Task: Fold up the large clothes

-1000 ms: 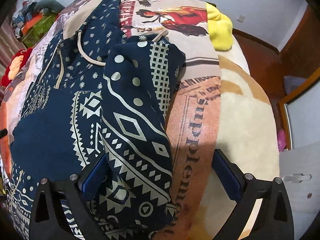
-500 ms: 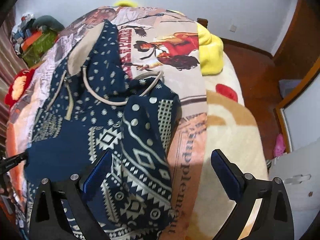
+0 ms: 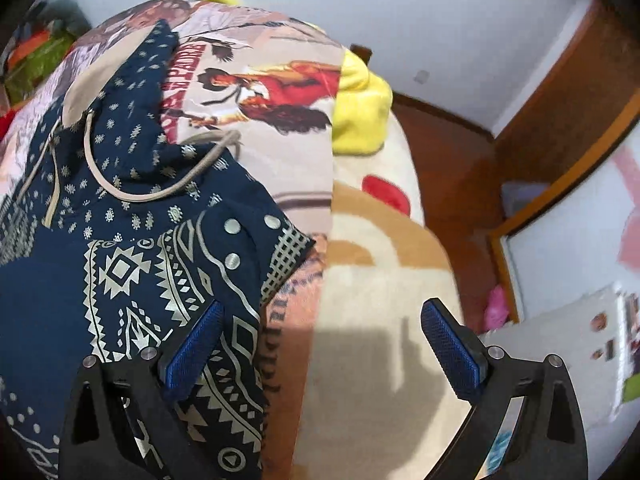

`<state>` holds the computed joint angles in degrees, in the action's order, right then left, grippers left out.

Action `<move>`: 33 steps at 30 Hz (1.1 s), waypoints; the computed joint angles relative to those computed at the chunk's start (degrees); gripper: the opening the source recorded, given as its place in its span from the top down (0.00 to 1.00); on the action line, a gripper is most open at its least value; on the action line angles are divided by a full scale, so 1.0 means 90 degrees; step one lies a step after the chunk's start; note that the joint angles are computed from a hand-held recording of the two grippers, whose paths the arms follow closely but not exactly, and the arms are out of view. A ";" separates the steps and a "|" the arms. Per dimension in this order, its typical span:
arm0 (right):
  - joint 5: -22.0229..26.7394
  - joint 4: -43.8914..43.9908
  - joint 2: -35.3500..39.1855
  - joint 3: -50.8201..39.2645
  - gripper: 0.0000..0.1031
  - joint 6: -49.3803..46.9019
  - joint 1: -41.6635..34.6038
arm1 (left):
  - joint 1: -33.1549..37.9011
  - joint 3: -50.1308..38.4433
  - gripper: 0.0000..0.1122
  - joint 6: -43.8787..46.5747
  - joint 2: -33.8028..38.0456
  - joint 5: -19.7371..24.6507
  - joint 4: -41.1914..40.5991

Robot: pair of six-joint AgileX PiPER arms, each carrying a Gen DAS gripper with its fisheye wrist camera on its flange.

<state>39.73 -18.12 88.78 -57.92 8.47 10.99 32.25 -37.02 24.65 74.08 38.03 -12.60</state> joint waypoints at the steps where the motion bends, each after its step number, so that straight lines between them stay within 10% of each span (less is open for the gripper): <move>1: 0.0010 0.0143 0.0004 -0.0011 0.05 -0.0080 -0.0050 | 0.0017 0.0101 0.98 0.0042 0.0099 -0.0035 0.0015; 10: 0.0795 0.1948 -0.0375 -0.0661 0.05 -0.1324 -0.0442 | -0.0022 0.0082 0.93 0.0590 -0.0413 0.0302 0.0063; 18: 0.1468 0.3283 -0.0239 -0.1952 0.05 -0.1955 -0.0204 | -0.0692 -0.1223 0.51 0.0306 -0.0447 0.0659 -0.0268; 33: 0.2138 0.3611 0.2779 -0.5550 0.05 -0.1300 0.0827 | -0.2218 -0.3737 0.37 -0.1476 0.1938 0.0174 0.0447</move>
